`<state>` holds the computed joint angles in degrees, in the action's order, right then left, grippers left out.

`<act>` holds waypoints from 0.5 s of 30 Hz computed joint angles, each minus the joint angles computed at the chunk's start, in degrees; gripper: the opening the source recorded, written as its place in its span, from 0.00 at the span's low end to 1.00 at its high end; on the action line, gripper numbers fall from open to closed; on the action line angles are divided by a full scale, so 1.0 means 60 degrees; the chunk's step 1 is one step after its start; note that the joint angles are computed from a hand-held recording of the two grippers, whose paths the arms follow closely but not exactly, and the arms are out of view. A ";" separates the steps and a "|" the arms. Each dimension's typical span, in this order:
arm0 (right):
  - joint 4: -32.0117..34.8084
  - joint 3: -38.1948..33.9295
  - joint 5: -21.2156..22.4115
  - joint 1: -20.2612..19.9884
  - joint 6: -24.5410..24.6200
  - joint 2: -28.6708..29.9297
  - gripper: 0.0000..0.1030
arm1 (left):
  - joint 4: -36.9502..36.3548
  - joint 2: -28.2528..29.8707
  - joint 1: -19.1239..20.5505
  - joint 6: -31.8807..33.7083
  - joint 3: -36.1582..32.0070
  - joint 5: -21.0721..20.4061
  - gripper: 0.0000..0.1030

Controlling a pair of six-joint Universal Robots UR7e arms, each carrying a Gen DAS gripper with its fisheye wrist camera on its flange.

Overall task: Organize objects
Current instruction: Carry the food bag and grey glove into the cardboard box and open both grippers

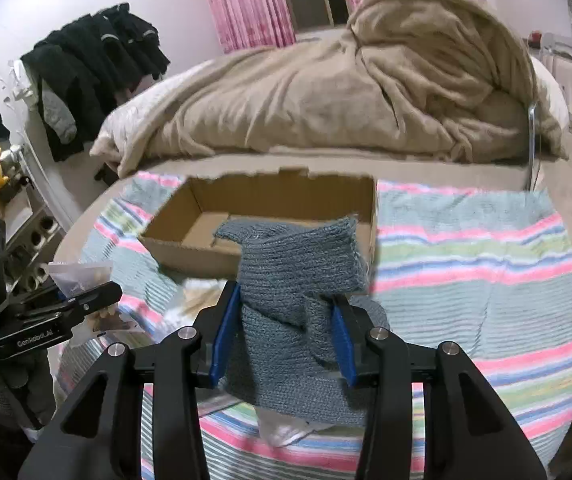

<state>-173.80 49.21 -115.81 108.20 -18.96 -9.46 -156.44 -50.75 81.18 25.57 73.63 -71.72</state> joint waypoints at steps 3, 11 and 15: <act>0.0137 -0.0399 0.0011 0.0077 -0.0148 0.0078 0.44 | 0.0048 0.0043 -0.0096 0.0091 -0.0223 -0.0179 0.49; 0.0892 -0.2138 0.0054 0.0173 -0.0654 0.0684 0.44 | 0.0324 0.0460 -0.0294 0.0413 -0.1130 -0.0536 0.49; 0.1854 -0.3863 0.0046 0.0110 -0.0770 0.1450 0.44 | 0.0621 0.0975 -0.0314 0.0558 -0.1996 -0.0554 0.49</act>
